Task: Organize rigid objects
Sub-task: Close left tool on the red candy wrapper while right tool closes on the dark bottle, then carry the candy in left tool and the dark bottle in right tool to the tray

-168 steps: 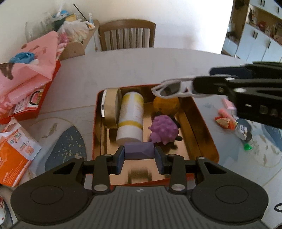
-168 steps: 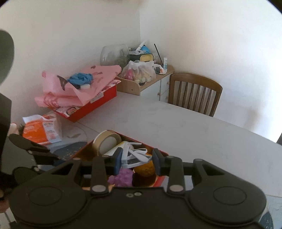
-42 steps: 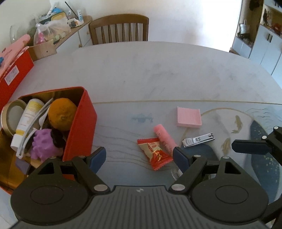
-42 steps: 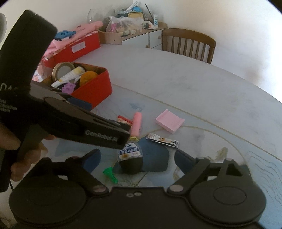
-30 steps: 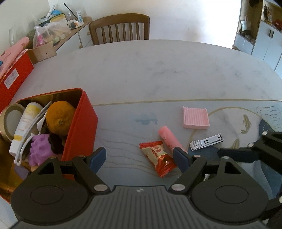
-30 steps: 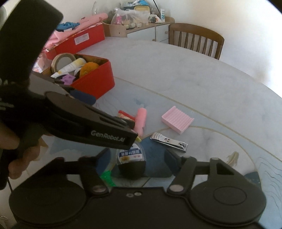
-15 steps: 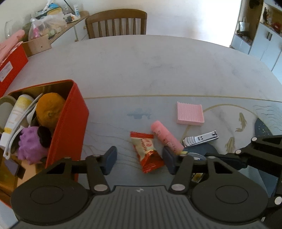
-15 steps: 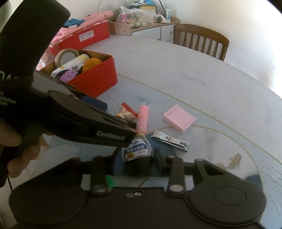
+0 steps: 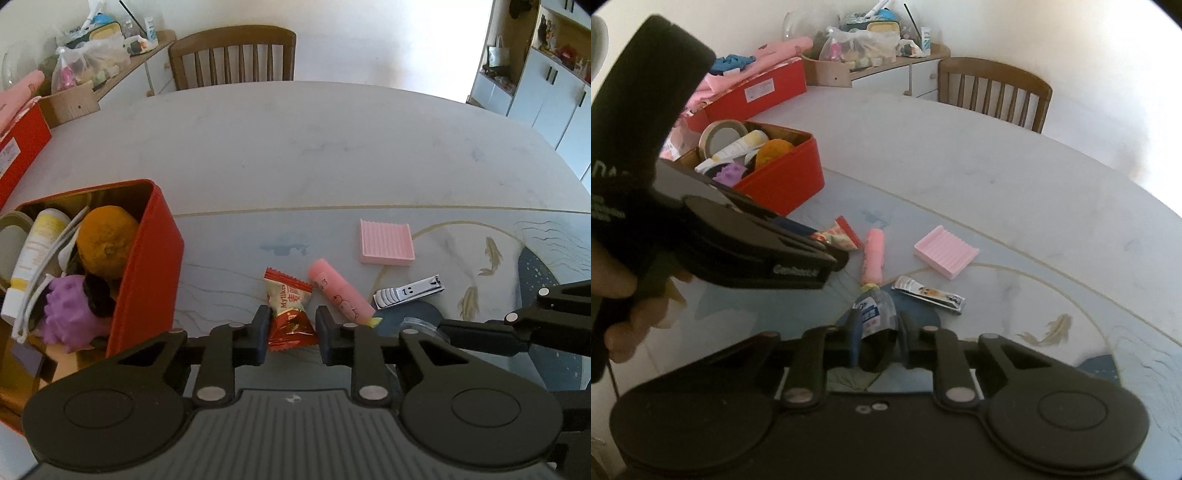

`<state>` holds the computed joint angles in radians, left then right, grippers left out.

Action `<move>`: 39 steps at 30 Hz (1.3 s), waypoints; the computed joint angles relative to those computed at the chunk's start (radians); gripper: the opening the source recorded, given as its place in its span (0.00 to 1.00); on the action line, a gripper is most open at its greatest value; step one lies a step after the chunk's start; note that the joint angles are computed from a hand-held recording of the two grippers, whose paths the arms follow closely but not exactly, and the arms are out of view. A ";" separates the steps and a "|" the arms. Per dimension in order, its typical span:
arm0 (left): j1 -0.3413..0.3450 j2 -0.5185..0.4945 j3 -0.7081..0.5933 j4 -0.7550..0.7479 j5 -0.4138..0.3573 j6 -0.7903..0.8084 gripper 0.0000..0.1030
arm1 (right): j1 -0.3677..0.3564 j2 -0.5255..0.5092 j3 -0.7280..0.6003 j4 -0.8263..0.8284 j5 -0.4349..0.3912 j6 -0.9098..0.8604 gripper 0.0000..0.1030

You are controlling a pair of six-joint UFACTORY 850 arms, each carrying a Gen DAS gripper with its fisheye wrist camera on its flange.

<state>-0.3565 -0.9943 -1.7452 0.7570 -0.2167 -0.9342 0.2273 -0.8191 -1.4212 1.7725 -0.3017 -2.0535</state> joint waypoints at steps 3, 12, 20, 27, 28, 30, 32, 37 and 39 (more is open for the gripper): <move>0.002 0.022 0.029 0.034 0.016 -0.042 0.25 | 0.005 0.004 0.005 0.010 0.007 -0.011 0.17; 0.006 0.089 0.127 0.282 0.044 -0.301 0.25 | 0.027 0.016 0.031 0.121 0.020 -0.148 0.16; 0.010 0.152 0.218 0.577 0.075 -0.609 0.25 | 0.024 -0.007 -0.006 0.028 0.004 -0.028 0.18; 0.011 0.194 0.277 0.882 0.087 -0.909 0.25 | 0.032 -0.022 -0.024 -0.072 0.056 0.083 0.33; 0.012 0.198 0.283 0.905 0.089 -0.933 0.25 | 0.031 -0.023 -0.024 -0.069 0.052 0.083 0.34; 0.013 0.206 0.293 0.959 0.089 -0.989 0.25 | 0.035 -0.023 -0.023 -0.065 0.063 0.080 0.36; 0.015 0.209 0.297 0.980 0.091 -1.010 0.25 | 0.044 -0.030 -0.032 -0.078 0.088 0.085 0.39; 0.014 0.222 0.317 1.085 0.093 -1.116 0.25 | 0.064 -0.039 -0.032 0.082 0.139 -0.080 0.40; 0.015 0.226 0.324 1.126 0.096 -1.154 0.25 | 0.065 -0.039 -0.032 0.103 0.143 -0.098 0.37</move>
<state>-0.3415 -0.7686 -1.4215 1.8830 -0.1208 -2.0887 0.2928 -0.8580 -1.4532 1.8757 -0.1583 -2.1518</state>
